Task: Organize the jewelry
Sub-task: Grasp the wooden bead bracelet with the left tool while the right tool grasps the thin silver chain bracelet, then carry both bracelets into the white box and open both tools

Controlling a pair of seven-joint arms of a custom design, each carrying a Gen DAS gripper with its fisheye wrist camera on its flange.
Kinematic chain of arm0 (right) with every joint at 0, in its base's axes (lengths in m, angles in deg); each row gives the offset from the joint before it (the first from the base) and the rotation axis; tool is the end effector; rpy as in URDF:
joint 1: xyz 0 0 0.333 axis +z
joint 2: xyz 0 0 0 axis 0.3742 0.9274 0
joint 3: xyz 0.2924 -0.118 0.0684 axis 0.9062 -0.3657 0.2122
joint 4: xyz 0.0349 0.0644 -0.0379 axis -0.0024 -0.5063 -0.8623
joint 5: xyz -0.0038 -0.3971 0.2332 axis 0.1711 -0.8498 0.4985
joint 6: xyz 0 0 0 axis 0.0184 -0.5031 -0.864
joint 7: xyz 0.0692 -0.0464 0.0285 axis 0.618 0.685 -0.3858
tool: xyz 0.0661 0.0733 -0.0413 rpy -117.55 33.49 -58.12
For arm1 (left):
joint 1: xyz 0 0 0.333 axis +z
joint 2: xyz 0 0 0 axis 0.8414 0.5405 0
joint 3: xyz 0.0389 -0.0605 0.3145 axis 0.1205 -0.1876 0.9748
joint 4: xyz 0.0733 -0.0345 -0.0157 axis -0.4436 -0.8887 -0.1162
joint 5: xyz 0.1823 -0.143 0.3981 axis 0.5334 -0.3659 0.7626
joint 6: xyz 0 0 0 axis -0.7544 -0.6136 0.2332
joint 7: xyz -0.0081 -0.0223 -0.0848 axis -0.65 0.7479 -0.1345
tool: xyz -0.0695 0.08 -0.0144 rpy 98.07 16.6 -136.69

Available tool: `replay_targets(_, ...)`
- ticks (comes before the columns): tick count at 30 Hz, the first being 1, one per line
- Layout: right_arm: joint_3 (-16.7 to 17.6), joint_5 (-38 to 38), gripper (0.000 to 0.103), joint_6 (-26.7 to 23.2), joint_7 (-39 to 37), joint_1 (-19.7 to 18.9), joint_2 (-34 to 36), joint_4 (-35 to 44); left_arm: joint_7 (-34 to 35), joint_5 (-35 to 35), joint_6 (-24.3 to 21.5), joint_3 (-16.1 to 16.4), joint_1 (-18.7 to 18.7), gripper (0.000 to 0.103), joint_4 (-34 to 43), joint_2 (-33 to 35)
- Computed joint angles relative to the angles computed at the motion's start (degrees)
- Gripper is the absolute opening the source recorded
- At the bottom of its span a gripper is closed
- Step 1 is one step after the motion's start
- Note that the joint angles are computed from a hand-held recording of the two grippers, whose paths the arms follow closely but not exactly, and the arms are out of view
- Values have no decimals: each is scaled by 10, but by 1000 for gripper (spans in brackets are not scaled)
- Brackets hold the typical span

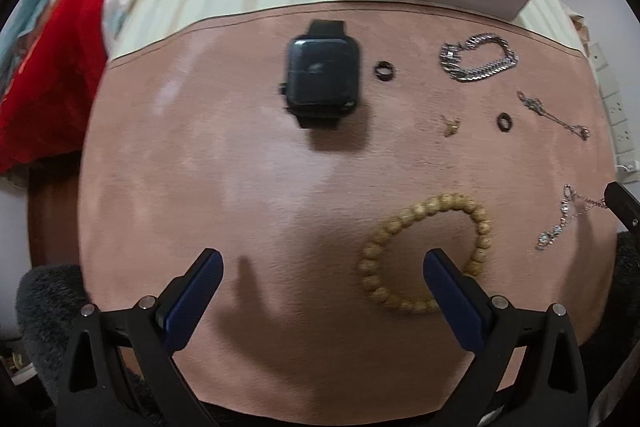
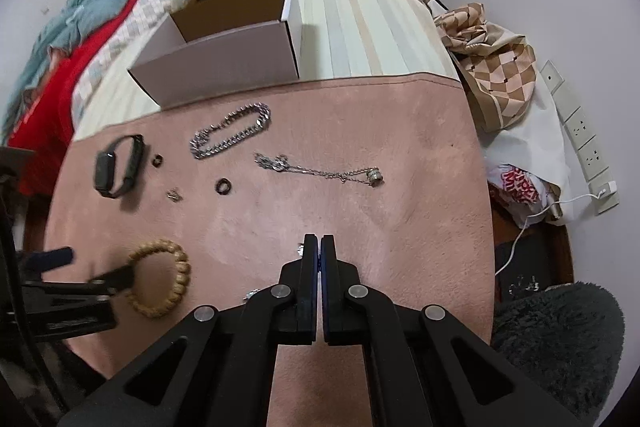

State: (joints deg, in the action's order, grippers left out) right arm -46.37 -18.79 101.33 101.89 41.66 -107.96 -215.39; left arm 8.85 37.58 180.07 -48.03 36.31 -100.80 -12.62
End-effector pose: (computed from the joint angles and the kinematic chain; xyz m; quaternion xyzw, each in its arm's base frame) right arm 0.3528 0.2407 0.3446 -0.5532 0.8030 -0.1467 0.1665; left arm 0.4637 -0.3556 0.3320 -0.5704 0.8185 -0.0446 0.0519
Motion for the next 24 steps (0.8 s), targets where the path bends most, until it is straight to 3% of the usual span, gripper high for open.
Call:
replay_targets(1, -2, 8, 1, 4, 4, 5, -7, -3, 7, -3, 3, 0, -1, 83, 1, 2)
replay_targets(3, -6, 18, 1, 9, 8, 9, -25, -14, 24, -11, -1, -2, -2, 51, 6, 9)
replay_targets(4, -6, 22, 1, 12, 10, 11, -38, -22, 38, -27, 9, -2, -2, 46, 3, 8)
replay_targets(6, -7, 31, 1, 11, 8, 14, -51, -28, 49, -34, 24, -2, -2, 16, -2, 5)
replay_targets(7, -10, 36, 1, 9, 5, 16, -58, -32, 54, -36, 26, -2, -3, 7, -1, 6)
replay_targets(24, -6, 58, 1, 41, -33, 11, -94, -8, 108, -106, 64, 6, 0, 6, -8, -67)
